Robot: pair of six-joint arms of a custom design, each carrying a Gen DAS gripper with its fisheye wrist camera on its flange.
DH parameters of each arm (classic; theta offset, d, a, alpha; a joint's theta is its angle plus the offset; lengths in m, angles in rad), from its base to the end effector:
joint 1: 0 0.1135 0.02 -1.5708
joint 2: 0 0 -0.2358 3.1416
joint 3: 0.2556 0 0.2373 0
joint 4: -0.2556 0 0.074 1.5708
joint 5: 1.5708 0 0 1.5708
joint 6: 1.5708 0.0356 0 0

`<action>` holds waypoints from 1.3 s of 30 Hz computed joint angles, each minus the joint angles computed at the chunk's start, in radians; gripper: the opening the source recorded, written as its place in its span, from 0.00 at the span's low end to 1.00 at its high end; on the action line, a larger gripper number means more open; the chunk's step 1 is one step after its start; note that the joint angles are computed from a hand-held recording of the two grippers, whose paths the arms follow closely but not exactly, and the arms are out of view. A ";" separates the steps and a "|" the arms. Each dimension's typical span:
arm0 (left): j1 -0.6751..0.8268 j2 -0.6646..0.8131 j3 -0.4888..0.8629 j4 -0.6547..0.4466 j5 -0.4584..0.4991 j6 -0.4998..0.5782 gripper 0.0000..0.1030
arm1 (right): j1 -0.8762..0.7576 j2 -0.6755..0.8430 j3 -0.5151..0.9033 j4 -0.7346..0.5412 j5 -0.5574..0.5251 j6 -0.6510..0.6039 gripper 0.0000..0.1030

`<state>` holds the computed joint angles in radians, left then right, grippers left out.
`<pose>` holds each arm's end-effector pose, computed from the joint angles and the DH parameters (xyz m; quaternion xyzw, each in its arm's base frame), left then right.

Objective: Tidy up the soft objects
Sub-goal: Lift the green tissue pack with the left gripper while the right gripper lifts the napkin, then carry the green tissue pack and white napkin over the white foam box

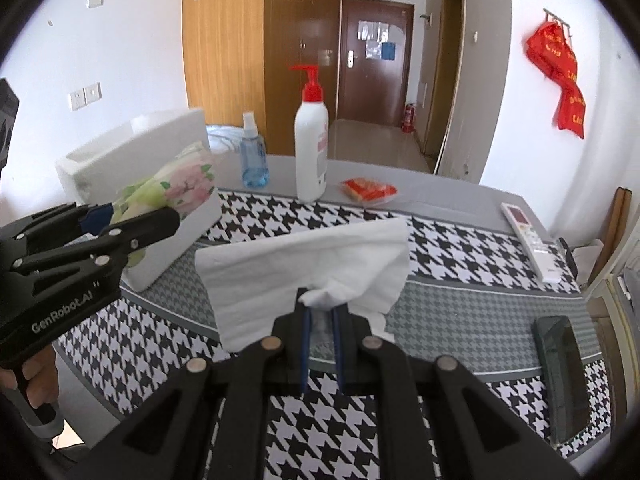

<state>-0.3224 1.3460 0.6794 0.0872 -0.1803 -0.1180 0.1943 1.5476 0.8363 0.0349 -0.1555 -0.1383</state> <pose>0.2640 -0.0815 0.1889 0.0468 0.8759 -0.0262 0.4796 0.3058 0.0658 0.1765 -0.1819 0.8810 0.0821 0.4290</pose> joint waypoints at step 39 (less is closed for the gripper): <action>0.039 -0.267 -0.030 -0.003 -0.067 0.091 0.34 | -0.017 -0.174 -0.010 0.068 -0.070 0.084 0.12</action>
<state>-0.2830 1.0792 0.6493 0.0843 -0.2469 -0.0267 0.1776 1.3734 0.8260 0.1025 -0.2255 -0.0548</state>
